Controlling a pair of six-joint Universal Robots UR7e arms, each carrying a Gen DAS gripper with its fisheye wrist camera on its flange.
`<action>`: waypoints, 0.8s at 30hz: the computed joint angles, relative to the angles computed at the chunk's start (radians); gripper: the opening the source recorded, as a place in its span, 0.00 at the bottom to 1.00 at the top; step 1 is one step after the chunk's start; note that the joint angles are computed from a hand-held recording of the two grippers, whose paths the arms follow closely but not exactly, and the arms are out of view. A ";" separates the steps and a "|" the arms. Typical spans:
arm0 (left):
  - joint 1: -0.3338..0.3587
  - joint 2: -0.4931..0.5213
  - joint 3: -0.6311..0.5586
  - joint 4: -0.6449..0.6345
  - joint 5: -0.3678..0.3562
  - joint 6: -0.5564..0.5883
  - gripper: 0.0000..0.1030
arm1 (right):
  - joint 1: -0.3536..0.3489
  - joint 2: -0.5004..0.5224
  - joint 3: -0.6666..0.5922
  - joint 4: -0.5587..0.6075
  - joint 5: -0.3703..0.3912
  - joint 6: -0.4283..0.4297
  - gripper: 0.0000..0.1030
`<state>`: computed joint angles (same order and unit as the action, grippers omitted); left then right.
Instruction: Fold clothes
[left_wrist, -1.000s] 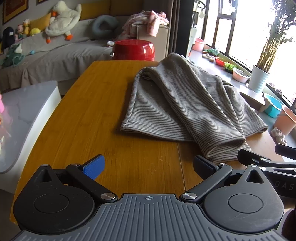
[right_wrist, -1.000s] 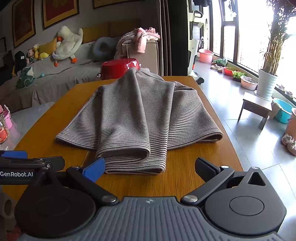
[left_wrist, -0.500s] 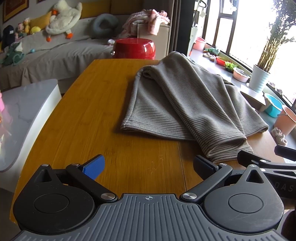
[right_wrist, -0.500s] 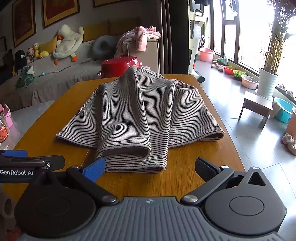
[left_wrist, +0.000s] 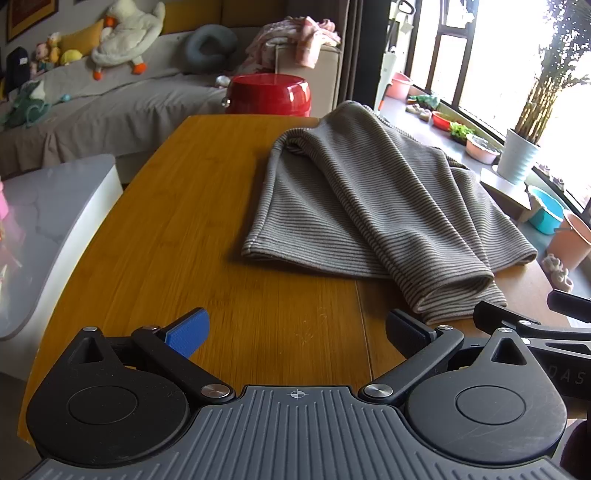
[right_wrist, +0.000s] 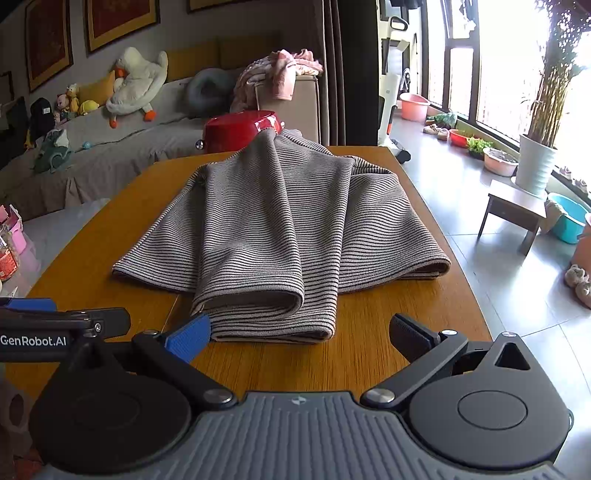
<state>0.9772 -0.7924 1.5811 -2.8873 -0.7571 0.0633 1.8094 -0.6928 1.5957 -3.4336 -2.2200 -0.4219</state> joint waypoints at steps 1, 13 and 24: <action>0.000 0.000 0.000 0.000 0.000 0.000 1.00 | 0.001 0.000 -0.001 0.001 -0.001 0.000 1.00; 0.040 0.031 -0.105 0.109 -0.116 0.017 1.00 | -0.041 0.021 -0.065 -0.145 0.041 -0.079 1.00; 0.108 0.229 -0.438 0.116 -0.307 0.193 1.00 | -0.161 0.025 -0.250 0.158 0.337 0.257 1.00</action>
<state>1.0850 -0.5633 1.1426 -2.7709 -1.0636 0.2568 1.6485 -0.6675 1.3457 -3.2759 -1.8831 -0.1645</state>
